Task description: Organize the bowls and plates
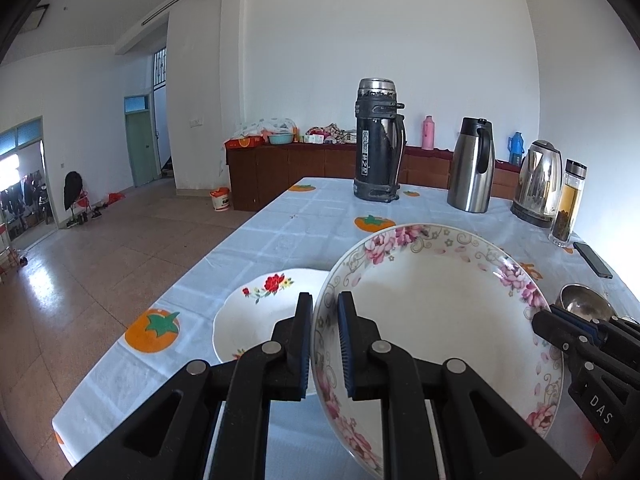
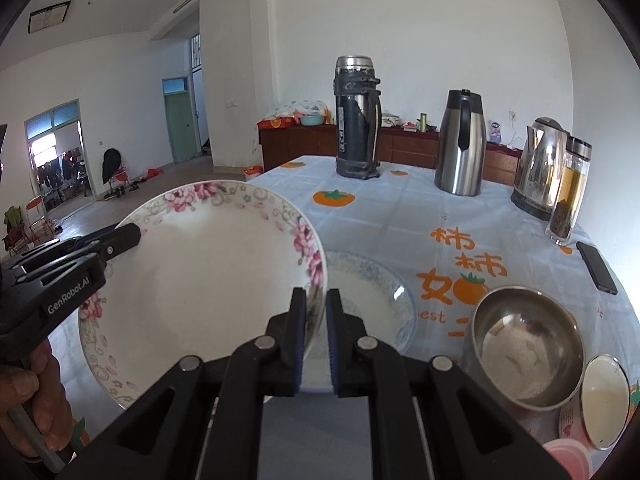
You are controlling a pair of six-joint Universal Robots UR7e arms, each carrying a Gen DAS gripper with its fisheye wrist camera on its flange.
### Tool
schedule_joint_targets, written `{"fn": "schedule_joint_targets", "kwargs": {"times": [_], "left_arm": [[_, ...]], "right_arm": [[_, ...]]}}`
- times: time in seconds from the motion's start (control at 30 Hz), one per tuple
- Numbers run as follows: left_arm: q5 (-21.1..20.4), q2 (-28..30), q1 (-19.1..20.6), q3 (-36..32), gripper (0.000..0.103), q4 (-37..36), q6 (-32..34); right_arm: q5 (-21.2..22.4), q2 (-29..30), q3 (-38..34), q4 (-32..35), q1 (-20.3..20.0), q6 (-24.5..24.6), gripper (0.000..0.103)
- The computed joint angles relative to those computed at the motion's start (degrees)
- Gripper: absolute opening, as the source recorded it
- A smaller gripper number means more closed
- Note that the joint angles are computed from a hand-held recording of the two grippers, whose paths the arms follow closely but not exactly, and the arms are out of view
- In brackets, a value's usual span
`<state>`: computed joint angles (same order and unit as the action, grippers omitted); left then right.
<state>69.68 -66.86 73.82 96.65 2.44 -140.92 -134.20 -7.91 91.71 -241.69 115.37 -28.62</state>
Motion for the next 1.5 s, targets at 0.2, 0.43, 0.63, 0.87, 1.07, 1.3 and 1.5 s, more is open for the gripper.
{"fn": "schedule_joint_targets", "kwargs": {"times": [0.2,0.43,0.63,0.87,1.07,1.3,1.5], "left_arm": [[-0.3,-0.1,-0.7,-0.2,0.013,-1.1,0.0],[-0.9,0.2,-1.2,-1.0,0.013,-2.8,0.6],[-1.8,1.3,-1.8,-1.6,0.013,-4.6,1.7],[-1.3,2.8,-2.3,-2.3,0.013,-5.8,2.1],[-0.2,3.4,-2.8,-2.1,0.013,-7.3,2.8],[1.3,4.6,-2.8,-2.3,0.013,-7.9,3.7],[1.4,7.1,-2.7,-4.8,0.014,-5.9,3.5]], "right_arm": [[1.0,0.0,-1.1,-0.7,-0.6,-1.5,0.01],[3.1,-0.2,-2.5,-0.9,-1.1,-3.3,0.01],[4.8,-0.3,-3.3,-1.1,-2.0,-3.1,0.01],[3.8,0.3,-4.7,-3.8,-2.4,-5.1,0.01],[2.9,0.7,-5.3,-5.2,-3.0,-5.0,0.011],[1.1,0.9,-5.9,-6.7,-3.6,-5.1,0.011],[-0.5,0.7,-6.1,-7.0,-4.1,-4.8,0.011]]}}
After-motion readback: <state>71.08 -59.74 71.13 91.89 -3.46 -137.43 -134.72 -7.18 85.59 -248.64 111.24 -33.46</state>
